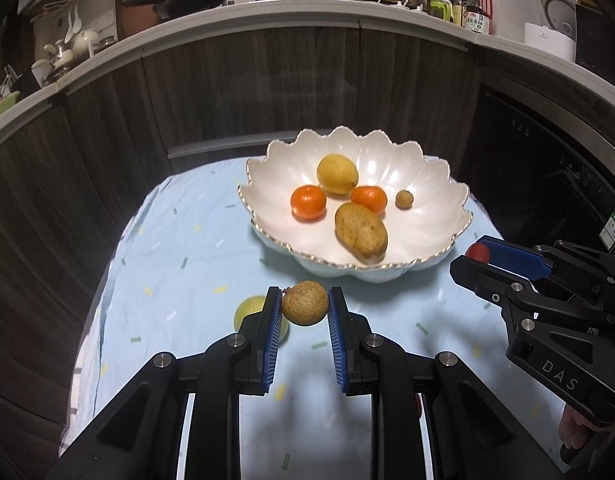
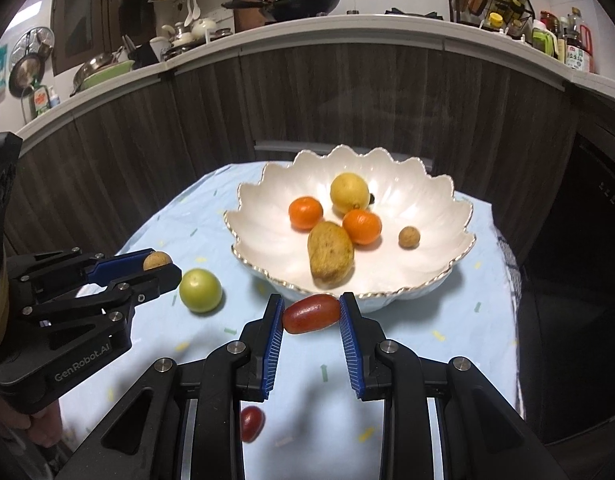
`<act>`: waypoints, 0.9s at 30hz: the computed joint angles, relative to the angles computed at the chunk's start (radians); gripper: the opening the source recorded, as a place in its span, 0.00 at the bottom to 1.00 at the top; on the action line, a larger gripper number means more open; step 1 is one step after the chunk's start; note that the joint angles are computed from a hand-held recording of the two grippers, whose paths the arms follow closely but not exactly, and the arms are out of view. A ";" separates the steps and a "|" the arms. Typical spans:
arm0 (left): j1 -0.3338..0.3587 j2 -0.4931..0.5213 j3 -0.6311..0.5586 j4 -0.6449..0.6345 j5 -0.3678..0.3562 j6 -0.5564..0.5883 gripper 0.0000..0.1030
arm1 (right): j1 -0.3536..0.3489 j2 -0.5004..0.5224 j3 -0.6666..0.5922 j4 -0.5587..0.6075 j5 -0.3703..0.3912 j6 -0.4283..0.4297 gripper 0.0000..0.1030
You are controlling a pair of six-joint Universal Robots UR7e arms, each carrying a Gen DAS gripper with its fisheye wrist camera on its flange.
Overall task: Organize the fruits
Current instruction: 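Lift and carry the brown fruit and red fruit over the white bowl with both tools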
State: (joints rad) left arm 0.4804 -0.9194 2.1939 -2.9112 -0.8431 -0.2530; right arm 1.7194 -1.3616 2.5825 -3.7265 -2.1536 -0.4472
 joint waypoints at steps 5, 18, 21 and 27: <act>0.003 0.009 -0.025 -0.003 -0.001 0.020 0.23 | 0.011 -0.016 -0.017 0.005 -0.007 0.000 0.29; 0.028 0.058 -0.108 -0.015 -0.012 0.085 0.23 | 0.001 -0.025 -0.069 0.032 -0.018 0.007 0.29; 0.039 0.077 -0.133 -0.016 -0.014 0.102 0.23 | -0.011 -0.024 -0.084 0.041 -0.015 0.006 0.29; 0.062 0.108 -0.175 -0.020 -0.015 0.129 0.23 | -0.034 -0.006 -0.111 0.039 -0.018 0.005 0.29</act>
